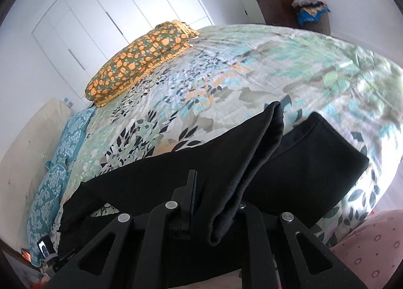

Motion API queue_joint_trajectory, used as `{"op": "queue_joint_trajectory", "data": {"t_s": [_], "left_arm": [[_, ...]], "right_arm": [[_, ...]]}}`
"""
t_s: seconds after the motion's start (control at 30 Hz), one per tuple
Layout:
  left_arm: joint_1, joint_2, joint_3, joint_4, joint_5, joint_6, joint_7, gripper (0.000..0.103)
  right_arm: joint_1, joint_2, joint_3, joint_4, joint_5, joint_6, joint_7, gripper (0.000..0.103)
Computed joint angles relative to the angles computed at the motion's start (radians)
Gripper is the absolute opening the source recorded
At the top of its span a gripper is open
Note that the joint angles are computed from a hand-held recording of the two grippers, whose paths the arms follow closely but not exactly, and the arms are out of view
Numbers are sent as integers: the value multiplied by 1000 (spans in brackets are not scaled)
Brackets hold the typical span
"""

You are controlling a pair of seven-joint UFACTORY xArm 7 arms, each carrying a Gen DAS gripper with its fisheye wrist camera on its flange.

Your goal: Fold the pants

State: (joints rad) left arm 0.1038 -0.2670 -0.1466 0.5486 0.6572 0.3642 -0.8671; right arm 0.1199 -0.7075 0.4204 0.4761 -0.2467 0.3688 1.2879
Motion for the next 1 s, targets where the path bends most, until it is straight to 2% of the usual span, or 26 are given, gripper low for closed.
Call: {"op": "queue_joint_trajectory", "data": {"t_s": [0.23,0.33,0.37,0.47,0.57,0.67,0.8,0.9,1.0], "left_arm": [[-55,19,37,48,-144,100,112,103],[-97,45,68,123,-277,223,222,102],[-106,52,83,146,-325,234,255,102],[-123,73,115,211,-450,183,333,102],[-141,166,130,365,-574,196,425,102],[-151,310,132,553,-747,228,518,102],[-141,509,111,781,-864,320,525,102],[-157,625,111,913,-848,386,452,102],[-175,678,119,969,-816,387,375,102]], "right_arm": [[-16,3,21,26,-37,7,-14,13],[-19,5,21,23,-41,1,-14,13],[-19,5,21,22,-42,-2,-14,13],[-21,8,22,20,-44,-16,-15,13],[-25,3,17,9,-41,-44,-13,13],[-33,-7,14,0,-38,-69,-17,13],[-34,-20,9,-13,-28,-85,-33,13],[-25,-40,-7,-35,-9,-108,-44,13],[-15,-75,-23,-53,9,-129,-66,13]]}}
